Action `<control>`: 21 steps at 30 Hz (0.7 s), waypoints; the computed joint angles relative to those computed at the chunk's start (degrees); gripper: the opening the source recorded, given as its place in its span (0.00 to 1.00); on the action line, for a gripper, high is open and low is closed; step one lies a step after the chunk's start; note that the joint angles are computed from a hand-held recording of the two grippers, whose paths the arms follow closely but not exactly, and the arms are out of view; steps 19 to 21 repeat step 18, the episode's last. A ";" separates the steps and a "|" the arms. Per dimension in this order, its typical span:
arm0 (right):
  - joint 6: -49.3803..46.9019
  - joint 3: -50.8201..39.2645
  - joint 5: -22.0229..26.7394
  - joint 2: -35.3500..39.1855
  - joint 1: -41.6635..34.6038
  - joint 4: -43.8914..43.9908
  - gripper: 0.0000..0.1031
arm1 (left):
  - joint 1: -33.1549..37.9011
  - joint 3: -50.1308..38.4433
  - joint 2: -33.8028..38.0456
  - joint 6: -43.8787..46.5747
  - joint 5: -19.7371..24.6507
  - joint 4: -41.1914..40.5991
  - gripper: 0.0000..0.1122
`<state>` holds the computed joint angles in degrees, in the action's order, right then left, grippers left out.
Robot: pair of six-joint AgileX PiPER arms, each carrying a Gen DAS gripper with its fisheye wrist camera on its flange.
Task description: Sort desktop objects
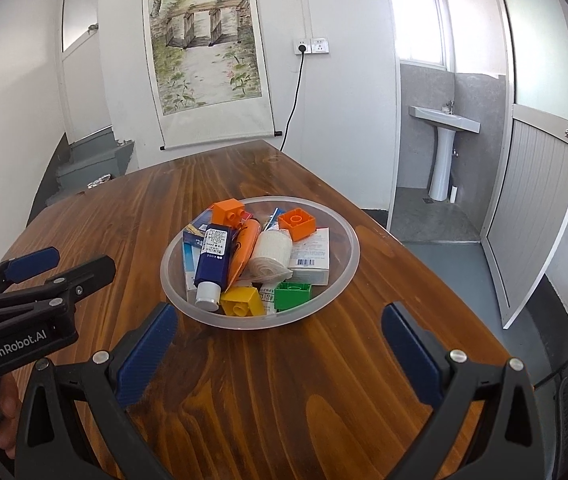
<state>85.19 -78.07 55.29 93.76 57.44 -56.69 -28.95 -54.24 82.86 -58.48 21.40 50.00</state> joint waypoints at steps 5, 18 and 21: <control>-0.35 -0.09 0.99 0.33 -0.08 -0.20 0.99 | -1.01 -0.53 0.68 -2.66 1.52 2.37 0.75; 1.16 2.77 -3.37 -0.35 -2.68 1.25 0.99 | -0.73 -1.52 2.39 4.47 -1.29 -3.54 0.75; 1.16 2.77 -3.37 -0.35 -2.68 1.25 0.99 | -0.73 -1.52 2.39 4.47 -1.29 -3.54 0.75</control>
